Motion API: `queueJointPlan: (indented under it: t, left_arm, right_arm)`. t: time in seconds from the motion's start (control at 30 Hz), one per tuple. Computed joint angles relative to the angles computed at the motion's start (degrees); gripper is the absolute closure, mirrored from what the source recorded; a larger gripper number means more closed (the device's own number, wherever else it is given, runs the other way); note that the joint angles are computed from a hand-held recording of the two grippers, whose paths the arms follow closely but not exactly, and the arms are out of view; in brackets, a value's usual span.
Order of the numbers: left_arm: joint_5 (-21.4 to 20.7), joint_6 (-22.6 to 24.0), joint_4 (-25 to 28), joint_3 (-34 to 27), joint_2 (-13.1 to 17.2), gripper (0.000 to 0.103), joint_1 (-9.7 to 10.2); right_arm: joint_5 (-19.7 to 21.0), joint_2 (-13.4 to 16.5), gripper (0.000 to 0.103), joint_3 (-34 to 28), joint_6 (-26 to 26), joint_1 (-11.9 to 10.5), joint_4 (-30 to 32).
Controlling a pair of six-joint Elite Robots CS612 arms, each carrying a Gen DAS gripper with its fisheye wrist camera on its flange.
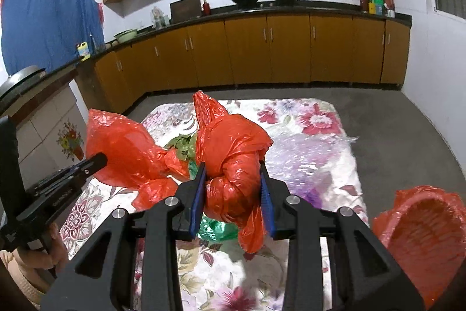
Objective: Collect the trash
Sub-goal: 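Carry both red bags to the orange basket and release them inside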
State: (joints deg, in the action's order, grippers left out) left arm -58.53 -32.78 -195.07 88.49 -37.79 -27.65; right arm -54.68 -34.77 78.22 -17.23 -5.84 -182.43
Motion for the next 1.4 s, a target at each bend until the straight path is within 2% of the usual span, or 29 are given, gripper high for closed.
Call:
queueJointPlan:
  t: [0.33, 0.67, 1.07, 1.4]
  left_arm:
    - [-0.1, 3.0, -1.9, 0.5, -1.7, 0.097, -1.94]
    - [-2.7, 6.6, -2.3, -1.6, -1.9, 0.097, -3.88]
    - [-6.3, 9.0, -1.1, -5.2, -0.7, 0.097, -5.57]
    - [-11.3, 10.3, 0.9, -10.5, 2.1, 0.097, -6.69]
  right_arm:
    - [-2.1, -0.9, 0.069, 1.7, 2.2, -1.7, -3.3]
    - [-6.0, -1.9, 0.069, 3.7, 5.2, -4.1, -6.5]
    - [-7.3, -2.8, 0.069, 6.3, 9.5, -7.1, -10.2]
    - [-10.1, -3.1, 0.069, 7.3, 13.1, -9.8, -12.0]
